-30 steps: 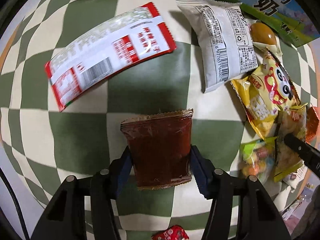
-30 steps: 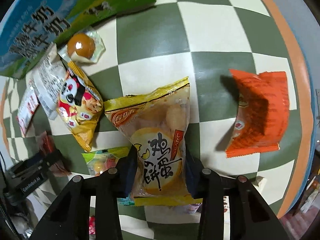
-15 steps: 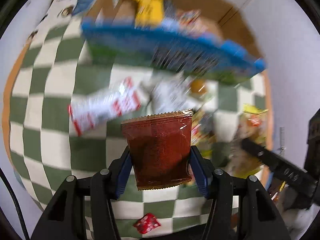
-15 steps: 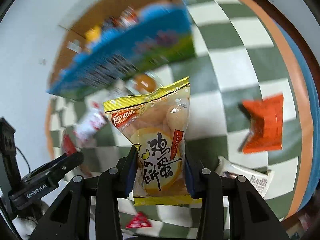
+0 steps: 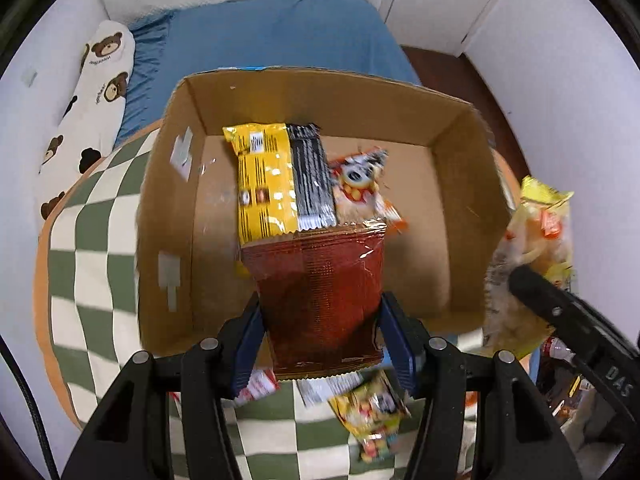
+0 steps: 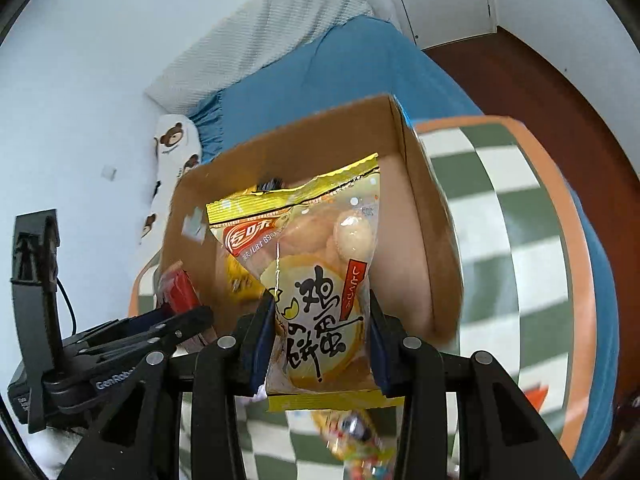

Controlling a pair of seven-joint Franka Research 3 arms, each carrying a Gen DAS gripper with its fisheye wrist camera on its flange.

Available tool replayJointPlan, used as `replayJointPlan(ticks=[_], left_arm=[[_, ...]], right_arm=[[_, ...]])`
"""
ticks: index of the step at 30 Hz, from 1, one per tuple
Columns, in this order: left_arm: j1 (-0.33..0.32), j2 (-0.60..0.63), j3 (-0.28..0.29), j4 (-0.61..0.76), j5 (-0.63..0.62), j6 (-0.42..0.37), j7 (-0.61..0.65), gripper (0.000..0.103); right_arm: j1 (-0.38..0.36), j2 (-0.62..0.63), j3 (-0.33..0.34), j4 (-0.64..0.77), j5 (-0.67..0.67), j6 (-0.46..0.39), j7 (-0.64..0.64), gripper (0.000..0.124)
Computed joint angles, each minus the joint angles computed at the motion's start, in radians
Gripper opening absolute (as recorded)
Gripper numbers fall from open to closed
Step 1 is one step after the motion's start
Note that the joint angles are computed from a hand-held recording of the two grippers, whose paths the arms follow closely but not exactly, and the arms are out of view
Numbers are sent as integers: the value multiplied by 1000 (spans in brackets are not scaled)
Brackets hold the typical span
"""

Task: Organize snacks
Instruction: 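Lower both packets into the cardboard box and open both tools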

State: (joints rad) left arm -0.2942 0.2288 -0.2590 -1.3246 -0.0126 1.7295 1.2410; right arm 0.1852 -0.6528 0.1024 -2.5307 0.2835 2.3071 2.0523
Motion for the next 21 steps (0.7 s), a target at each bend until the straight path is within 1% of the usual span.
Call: replayJointPlan(ticks=[1, 2, 3, 5, 9, 11, 12, 13, 14, 18, 21], left_arm=[[-4, 52, 1, 54, 13, -31, 5, 54], [-5, 80, 3, 74, 14, -39, 5, 54], [-8, 127, 6, 120, 20, -66, -2, 54], [-13, 178, 10, 167, 31, -98, -5, 54], [-17, 242, 14, 202, 41, -133, -6, 54], [-18, 257, 17, 201, 47, -138, -15, 54], [-18, 261, 19, 199, 47, -140, -24, 56], [-12, 267, 21, 196, 35, -143, -44, 59], [-7, 271, 20, 194, 27, -139, -52, 59], [12, 233, 21, 121, 18, -63, -74, 61], [14, 208, 23, 88, 33, -37, -84, 62]], right_arm=[[-10, 47, 1, 29, -16, 5, -6, 43], [-17, 87, 6, 51, -29, 15, -5, 43], [-22, 127, 5, 73, -43, 22, -9, 43], [-29, 210, -3, 119, -61, 30, -16, 43], [-32, 346, -18, 194, -98, 45, -25, 43], [-30, 402, -28, 218, -104, 64, -32, 46], [-28, 433, -35, 235, -106, 61, -43, 63], [-24, 454, -43, 243, -96, 62, -55, 75], [-24, 464, -44, 245, -103, 66, -52, 89], [-18, 485, -48, 251, -130, 56, -65, 89], [-16, 484, -48, 248, -151, 48, -64, 92]])
